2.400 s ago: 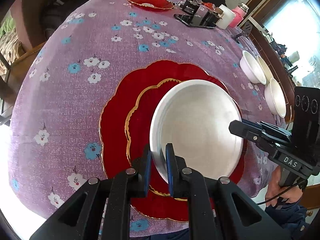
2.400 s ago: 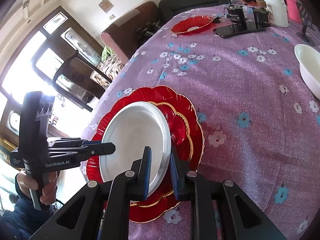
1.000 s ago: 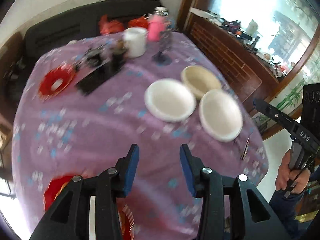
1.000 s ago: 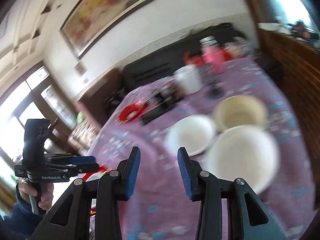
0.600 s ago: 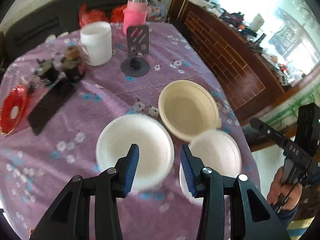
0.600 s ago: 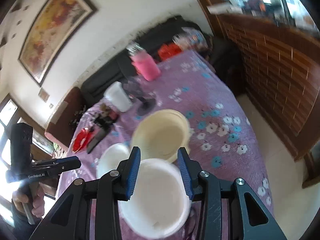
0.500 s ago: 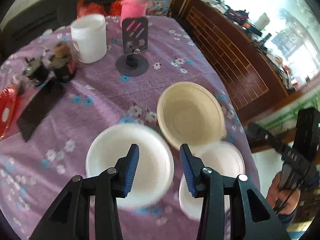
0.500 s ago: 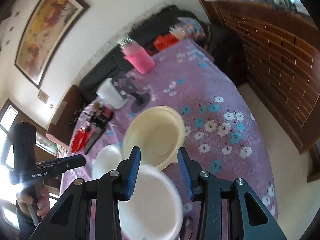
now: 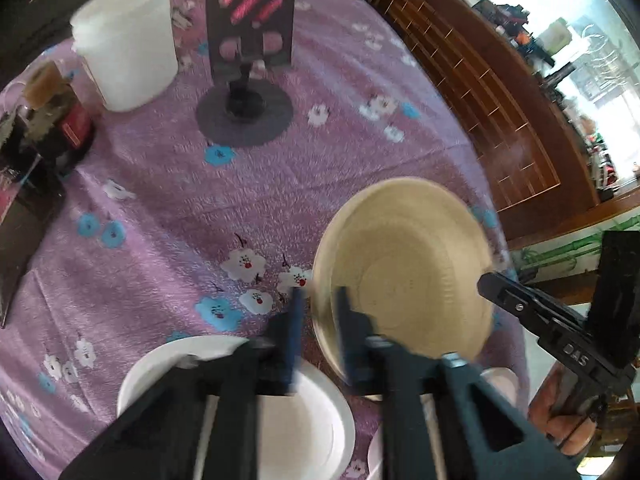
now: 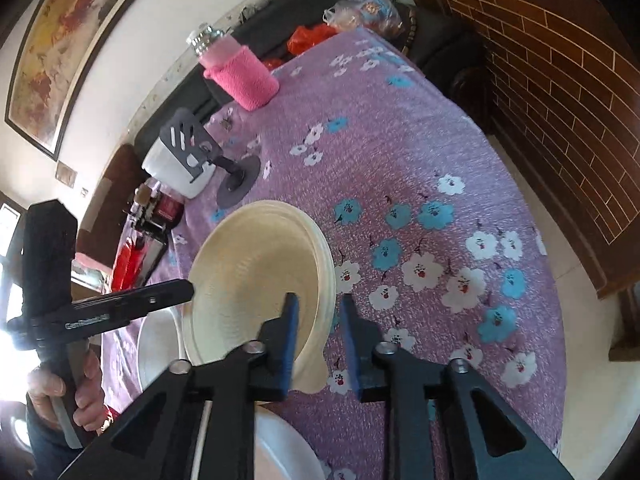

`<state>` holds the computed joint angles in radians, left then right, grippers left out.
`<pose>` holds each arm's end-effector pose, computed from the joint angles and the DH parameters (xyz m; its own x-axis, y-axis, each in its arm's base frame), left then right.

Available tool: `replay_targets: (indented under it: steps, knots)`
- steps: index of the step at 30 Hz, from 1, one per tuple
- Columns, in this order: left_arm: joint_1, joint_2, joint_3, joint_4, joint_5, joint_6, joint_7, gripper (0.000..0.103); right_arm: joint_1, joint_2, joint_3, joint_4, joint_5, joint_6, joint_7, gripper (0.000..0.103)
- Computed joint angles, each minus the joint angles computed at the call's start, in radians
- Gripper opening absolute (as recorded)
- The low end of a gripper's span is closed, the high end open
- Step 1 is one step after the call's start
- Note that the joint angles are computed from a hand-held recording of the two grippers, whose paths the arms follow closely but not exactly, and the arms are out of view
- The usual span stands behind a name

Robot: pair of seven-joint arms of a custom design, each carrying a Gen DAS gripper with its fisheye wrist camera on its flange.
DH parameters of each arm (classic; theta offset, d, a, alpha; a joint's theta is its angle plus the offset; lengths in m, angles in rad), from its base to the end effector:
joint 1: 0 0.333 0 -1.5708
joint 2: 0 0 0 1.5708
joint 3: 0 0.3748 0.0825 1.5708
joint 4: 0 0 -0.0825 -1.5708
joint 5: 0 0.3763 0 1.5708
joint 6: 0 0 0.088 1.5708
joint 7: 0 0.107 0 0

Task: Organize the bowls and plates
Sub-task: 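Grasp the rim of the cream paper bowl with both grippers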

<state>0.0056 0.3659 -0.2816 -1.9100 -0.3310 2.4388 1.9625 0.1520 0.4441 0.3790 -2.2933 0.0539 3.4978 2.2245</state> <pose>0.6343 -0.1624 0.3896 -0.4101 -0.8705 0.2720 -0.9050 0.3513 -0.2400 0.5271 0.2808 0.3213 -0.0855 -0.8212 -0.5642 -0.8114 0.3861 -0.4389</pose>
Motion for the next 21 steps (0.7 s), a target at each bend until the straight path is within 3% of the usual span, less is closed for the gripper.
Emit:
replay_targets:
  steps: [9, 14, 15, 21]
  knots:
    - [0.017, -0.077, -0.019, -0.048, -0.065, 0.063, 0.058, 0.011, 0.115, -0.058, -0.092, -0.016, 0.093, 0.03, -0.043, 0.014]
    - [0.025, -0.172, -0.011, -0.096, -0.181, 0.101, 0.143, 0.011, 0.397, -0.143, -0.3, -0.022, 0.365, 0.043, -0.24, 0.015]
    - [0.024, -0.194, -0.003, -0.107, -0.205, 0.095, 0.162, 0.011, 0.424, -0.153, -0.314, -0.02, 0.408, 0.044, -0.276, 0.015]
    - [0.007, -0.357, 0.082, -0.222, -0.288, 0.05, 0.29, 0.011, 0.497, -0.23, -0.273, -0.051, 0.566, 0.107, -0.416, 0.015]
